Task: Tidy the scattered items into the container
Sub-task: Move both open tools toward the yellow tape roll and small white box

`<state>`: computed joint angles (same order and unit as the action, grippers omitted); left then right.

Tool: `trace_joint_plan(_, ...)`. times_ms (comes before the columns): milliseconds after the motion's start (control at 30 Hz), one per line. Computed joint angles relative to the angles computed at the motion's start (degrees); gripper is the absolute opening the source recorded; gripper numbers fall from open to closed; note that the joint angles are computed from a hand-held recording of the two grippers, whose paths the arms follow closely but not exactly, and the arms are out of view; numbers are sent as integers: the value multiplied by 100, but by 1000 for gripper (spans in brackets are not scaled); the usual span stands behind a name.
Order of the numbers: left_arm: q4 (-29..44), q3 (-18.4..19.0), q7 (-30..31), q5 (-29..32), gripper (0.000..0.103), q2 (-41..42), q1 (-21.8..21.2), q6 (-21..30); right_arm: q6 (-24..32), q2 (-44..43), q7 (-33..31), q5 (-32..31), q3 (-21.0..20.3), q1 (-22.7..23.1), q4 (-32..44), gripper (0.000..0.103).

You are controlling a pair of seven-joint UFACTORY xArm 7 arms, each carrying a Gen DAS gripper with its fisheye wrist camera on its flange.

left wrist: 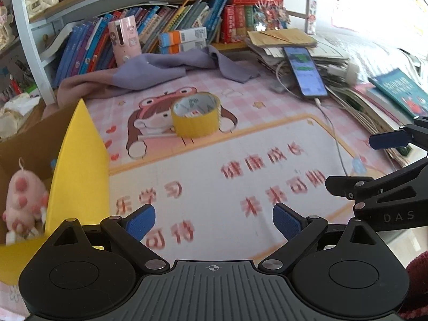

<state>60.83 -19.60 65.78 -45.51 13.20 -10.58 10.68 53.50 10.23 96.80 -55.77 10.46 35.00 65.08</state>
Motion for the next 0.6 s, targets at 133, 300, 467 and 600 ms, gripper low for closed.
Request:
trace_joint_plan(133,256,345,-1086,916,96,267,-395,-194,-521,-74,-253,-225,-151,-263,-140,86)
trace_joint_plan(300,643,717,-2317,1960,96,632,-792,-398,-1081,-101,-306,-649,-311,-565,-228,86)
trace_joint_plan(467,1297,896,-3027,2571,96,1181,-1051,-626,-1438,-142,-22,-1122,-443,-826,-324,86)
trace_joint_plan(600,1971,1171,-3612,3011,96,1703,-1339,-555,-1607,-183,131,-1347,-485,-1009,-399,86)
